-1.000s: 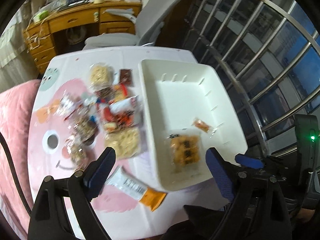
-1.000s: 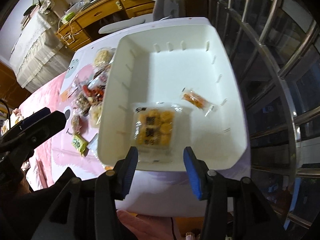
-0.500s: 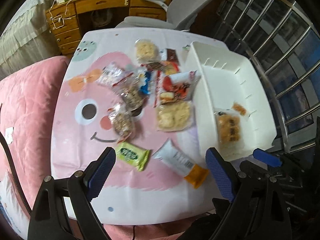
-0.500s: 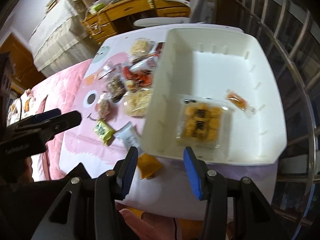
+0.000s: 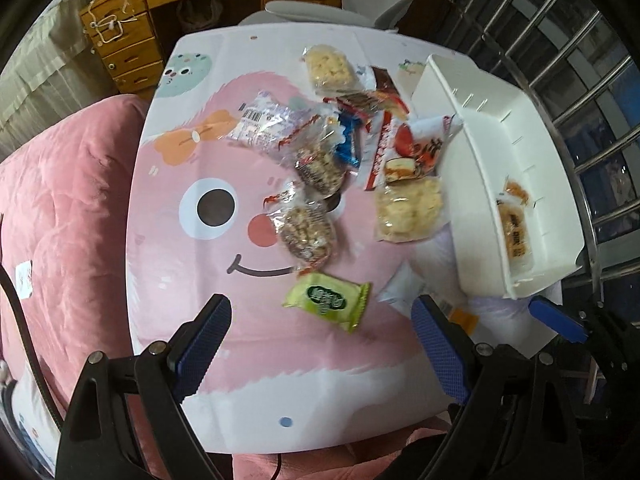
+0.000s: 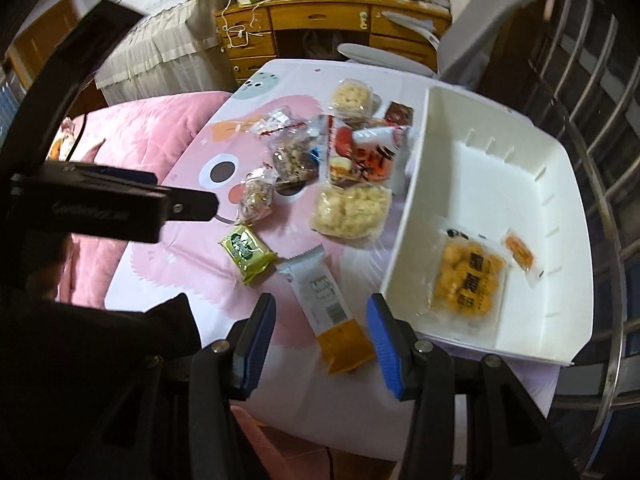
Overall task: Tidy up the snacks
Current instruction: 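Withdraw both open tools from the tray toward the remaining snacks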
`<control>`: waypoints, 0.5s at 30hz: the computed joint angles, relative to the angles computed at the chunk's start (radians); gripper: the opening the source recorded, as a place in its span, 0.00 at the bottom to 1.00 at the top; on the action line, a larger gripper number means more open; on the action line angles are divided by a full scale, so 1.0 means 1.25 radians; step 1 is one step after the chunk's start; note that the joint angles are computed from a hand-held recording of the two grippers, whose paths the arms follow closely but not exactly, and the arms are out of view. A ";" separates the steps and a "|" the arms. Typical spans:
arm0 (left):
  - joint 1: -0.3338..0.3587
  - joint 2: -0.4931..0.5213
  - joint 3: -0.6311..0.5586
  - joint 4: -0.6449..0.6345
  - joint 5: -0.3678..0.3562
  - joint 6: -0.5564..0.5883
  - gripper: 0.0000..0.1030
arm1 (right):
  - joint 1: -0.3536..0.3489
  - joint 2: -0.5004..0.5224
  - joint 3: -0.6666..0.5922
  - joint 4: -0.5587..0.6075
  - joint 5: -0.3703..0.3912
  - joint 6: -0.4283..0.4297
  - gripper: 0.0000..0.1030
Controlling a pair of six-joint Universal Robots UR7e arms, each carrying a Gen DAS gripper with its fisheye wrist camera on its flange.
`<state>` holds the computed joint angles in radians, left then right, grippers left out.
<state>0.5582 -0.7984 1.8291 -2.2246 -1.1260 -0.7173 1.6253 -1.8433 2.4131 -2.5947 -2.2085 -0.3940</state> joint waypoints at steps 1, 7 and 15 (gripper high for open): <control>0.007 0.001 -0.003 0.002 -0.001 0.015 0.88 | 0.009 0.010 0.003 -0.012 -0.010 0.005 0.47; 0.042 0.018 -0.016 -0.022 0.001 0.076 0.88 | 0.040 0.070 0.041 -0.134 -0.062 0.016 0.47; 0.088 0.071 -0.058 -0.025 -0.022 0.138 0.88 | 0.039 0.152 0.129 -0.392 -0.144 -0.008 0.47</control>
<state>0.6678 -0.7097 1.7566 -2.2559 -1.1536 -0.5453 1.6736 -1.6529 2.5742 -3.0845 -2.3882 -0.4035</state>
